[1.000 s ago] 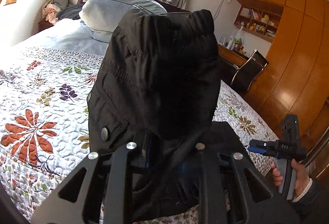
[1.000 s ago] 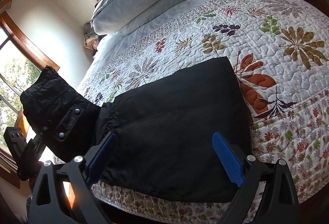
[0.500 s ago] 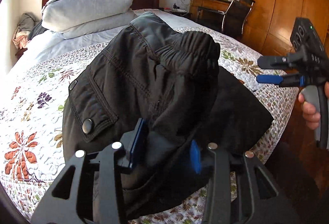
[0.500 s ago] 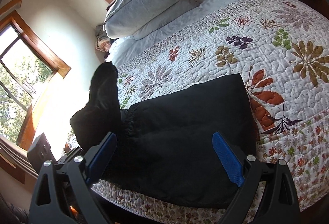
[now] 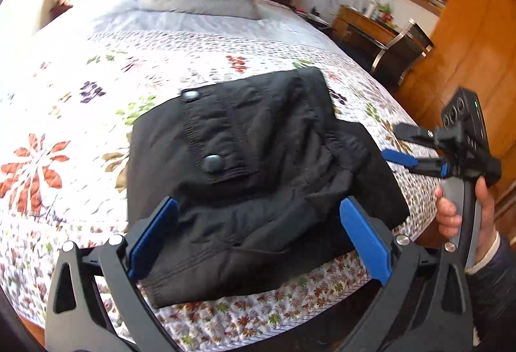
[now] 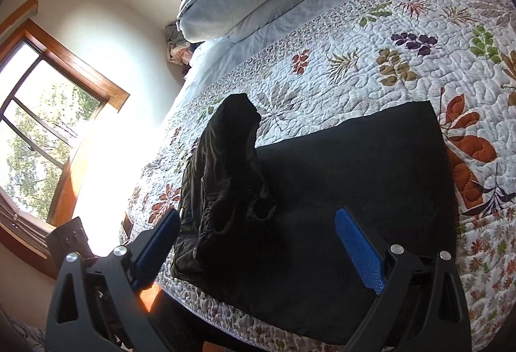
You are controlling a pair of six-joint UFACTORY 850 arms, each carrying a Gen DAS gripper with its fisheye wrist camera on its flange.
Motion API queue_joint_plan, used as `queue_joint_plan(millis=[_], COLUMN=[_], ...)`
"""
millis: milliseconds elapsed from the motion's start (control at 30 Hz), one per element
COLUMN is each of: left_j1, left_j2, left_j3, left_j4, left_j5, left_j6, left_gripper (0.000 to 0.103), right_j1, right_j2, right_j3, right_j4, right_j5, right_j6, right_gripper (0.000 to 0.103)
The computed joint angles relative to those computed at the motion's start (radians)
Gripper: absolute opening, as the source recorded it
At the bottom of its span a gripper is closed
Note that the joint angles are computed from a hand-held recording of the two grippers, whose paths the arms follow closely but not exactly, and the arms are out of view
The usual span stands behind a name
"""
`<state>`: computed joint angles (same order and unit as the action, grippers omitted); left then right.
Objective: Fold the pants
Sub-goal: 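Open the left gripper and press the folded stack flat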
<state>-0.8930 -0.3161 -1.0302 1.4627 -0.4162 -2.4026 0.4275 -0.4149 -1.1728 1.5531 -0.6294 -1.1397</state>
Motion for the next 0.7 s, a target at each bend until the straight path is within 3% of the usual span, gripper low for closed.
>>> queue_joint_plan(millis=[133, 367, 700], left_j1=[0.052, 0.098, 0.122], left_j2=[0.067, 0.114, 0.051], left_j3=[0.103, 0.221, 0.188], left_j4=[-0.187, -0.162, -0.259], left_j5=[-0.005, 0.058, 0.124], left_j6=[-0.073, -0.295, -0.147], left_gripper=[0.100, 0.100, 0.100], right_j1=[0.005, 0.024, 0.073], right_j2=[-0.052, -0.117, -0.172], right_j3=[-0.043, -0.099, -0.167], right_j4=[0.004, -0.035, -0.054], right_j5=[-0.081, -0.078, -0.093], right_j6=[0.007, 0.081, 0.093], right_gripper=[0.098, 0.099, 0.099])
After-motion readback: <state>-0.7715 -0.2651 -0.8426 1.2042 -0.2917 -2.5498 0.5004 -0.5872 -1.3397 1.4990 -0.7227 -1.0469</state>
